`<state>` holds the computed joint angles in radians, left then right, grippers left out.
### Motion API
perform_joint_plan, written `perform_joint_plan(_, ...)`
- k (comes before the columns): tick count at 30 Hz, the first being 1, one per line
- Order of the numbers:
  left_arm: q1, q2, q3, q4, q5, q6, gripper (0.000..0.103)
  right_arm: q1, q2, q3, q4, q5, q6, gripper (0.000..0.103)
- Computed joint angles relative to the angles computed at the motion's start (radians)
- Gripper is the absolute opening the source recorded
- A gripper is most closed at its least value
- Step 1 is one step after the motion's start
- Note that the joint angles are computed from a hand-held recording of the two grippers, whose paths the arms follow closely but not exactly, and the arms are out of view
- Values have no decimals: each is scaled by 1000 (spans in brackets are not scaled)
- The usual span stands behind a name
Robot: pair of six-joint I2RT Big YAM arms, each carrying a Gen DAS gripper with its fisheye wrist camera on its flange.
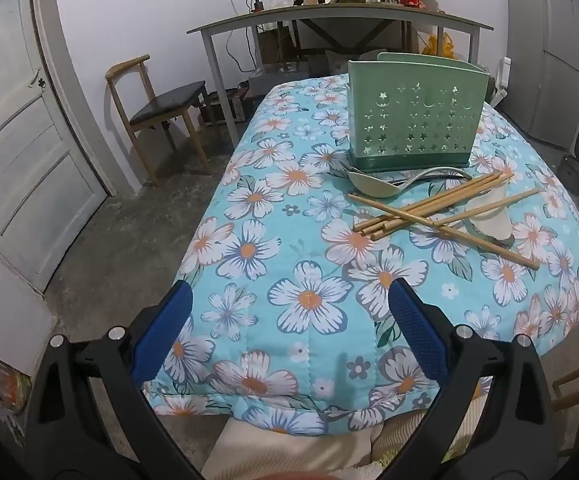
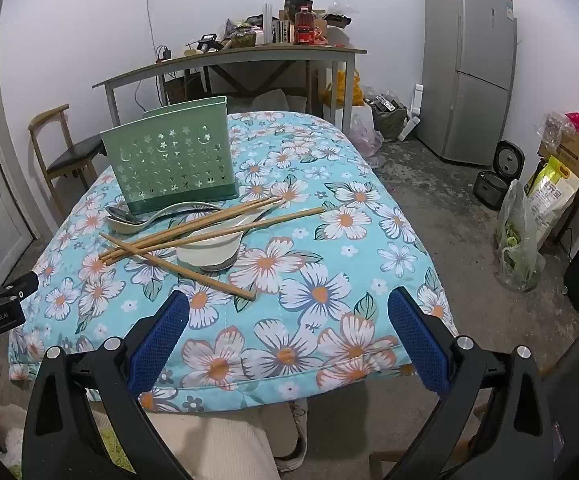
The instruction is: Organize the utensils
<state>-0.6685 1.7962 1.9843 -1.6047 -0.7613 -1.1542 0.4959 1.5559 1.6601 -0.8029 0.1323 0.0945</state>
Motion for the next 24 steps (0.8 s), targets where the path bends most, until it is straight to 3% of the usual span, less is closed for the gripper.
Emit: perform_joint_plan(24, 1, -1, -2, 2, 5, -2, 95, -3, 2, -1, 9, -1, -7, 97)
